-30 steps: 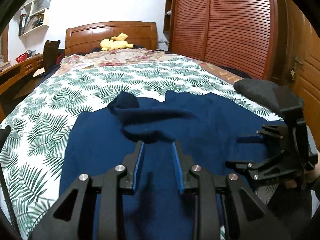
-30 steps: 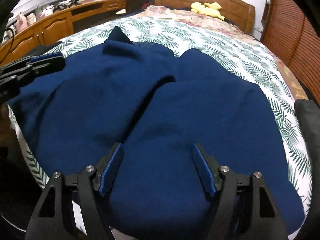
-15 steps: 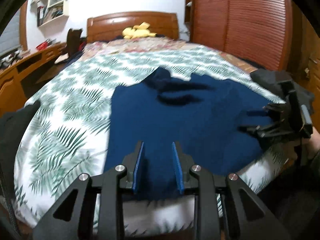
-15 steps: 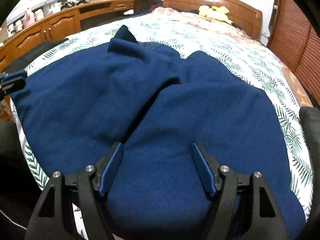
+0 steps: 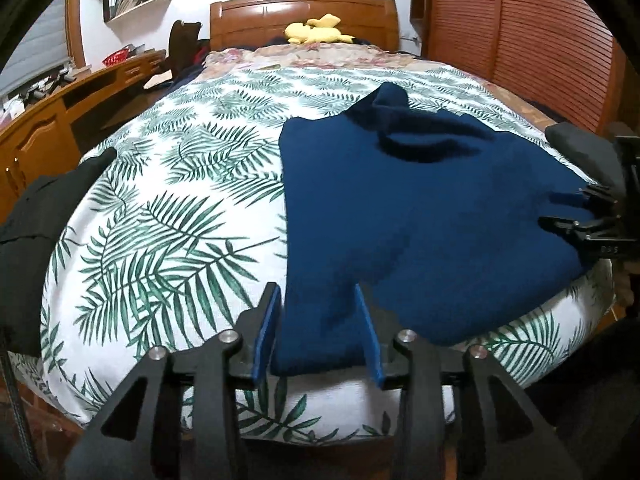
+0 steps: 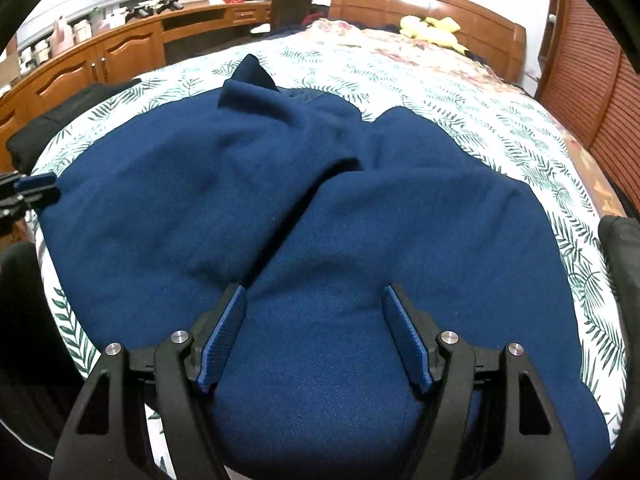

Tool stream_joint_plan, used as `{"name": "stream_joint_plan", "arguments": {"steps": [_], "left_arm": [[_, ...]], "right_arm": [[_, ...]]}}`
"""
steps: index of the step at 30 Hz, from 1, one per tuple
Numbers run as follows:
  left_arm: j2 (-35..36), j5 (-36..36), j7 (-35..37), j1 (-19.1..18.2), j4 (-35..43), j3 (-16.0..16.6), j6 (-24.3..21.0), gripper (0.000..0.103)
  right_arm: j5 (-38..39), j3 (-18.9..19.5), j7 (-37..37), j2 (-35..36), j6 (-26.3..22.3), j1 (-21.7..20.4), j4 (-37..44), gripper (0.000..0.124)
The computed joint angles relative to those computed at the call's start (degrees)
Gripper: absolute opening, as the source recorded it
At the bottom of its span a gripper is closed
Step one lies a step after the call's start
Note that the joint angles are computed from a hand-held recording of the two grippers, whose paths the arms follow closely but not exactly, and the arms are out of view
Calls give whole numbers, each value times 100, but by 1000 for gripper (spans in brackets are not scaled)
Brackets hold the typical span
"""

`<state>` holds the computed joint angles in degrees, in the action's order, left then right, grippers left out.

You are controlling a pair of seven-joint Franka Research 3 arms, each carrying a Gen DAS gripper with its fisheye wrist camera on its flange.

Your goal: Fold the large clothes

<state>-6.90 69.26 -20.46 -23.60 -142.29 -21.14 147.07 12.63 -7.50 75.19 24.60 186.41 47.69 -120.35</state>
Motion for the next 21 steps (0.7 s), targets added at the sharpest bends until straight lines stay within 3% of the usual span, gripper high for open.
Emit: {"name": "stream_joint_plan", "arguments": {"steps": [4,17,19,21], "left_arm": [[-30,195,-437,70,-119,35,136,56],[-356,-38,-735,71,-417,-64,440,56],[-368,138,-929,127,-443,-72,589,46],[-357,350,-1131,177,-445,-73,768,38]], "right_arm": [[21,26,-18,-2,46,-19,-17,73],[240,-65,-180,8,215,118,-70,73],[324,-86,-212,-31,277,161,-118,72],[262,506,-318,-163,363,-405,-224,71]]}}
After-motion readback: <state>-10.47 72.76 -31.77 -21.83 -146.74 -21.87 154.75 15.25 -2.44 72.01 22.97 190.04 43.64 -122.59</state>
